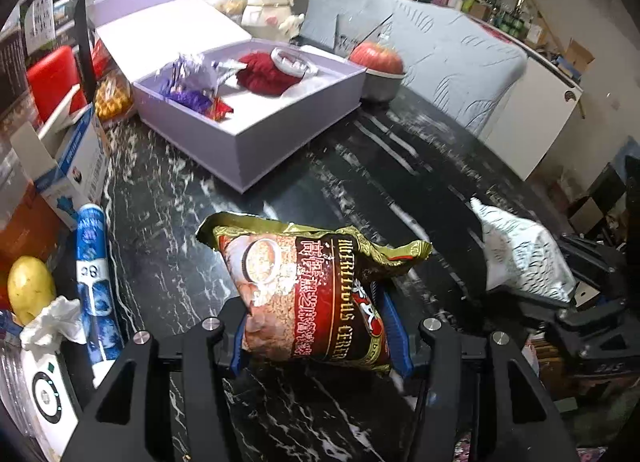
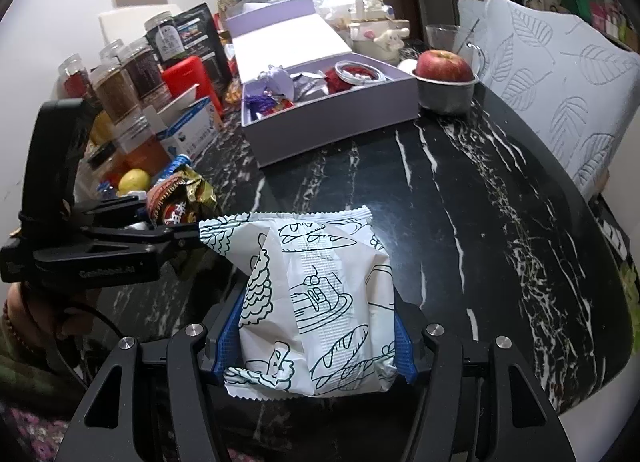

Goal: Organize soft objects
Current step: 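Carry the snack packet and tissue pack with both grippers over the gift box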

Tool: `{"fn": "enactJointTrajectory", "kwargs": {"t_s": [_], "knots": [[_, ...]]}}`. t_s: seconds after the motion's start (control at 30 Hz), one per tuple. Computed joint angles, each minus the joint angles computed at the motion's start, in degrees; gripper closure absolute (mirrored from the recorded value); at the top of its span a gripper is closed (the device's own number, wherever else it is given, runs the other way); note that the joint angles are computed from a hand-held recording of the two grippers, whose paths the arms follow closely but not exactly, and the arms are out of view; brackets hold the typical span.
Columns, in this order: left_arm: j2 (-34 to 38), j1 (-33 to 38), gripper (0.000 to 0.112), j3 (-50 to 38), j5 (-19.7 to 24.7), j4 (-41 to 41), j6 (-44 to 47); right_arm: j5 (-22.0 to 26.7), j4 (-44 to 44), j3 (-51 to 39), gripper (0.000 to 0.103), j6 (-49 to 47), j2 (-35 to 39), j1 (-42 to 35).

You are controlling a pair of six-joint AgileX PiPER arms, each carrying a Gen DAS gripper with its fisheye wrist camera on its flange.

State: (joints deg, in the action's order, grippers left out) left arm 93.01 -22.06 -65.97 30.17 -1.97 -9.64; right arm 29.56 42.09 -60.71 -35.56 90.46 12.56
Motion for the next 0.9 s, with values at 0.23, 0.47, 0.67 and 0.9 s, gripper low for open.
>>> {"fn": "enactJointTrajectory", "kwargs": {"t_s": [0.23,0.47,0.67,0.9], "knots": [[-3.3,-1.3,0.059,-0.7,0.2,3.3,-2.2,-0.1,3.0,0.6,0.042,-3.9,-2.7,0.1],[-4.7,-2.2,0.059,-3.0,0.5,6.9,-4.1,0.9,4.2,-2.2,0.042,-5.9,-3.8,-0.5],[-4.8,-2.3,0.059,-6.8,0.9,9.4,-5.0,2.5,5.0,-7.3,0.042,-7.6,-2.9,-0.7],[-2.9,-0.8,0.059,-13.1,1.2,8.7,-2.1,6.6,6.6,-16.9,0.042,-8.5,1.8,-2.0]]}}
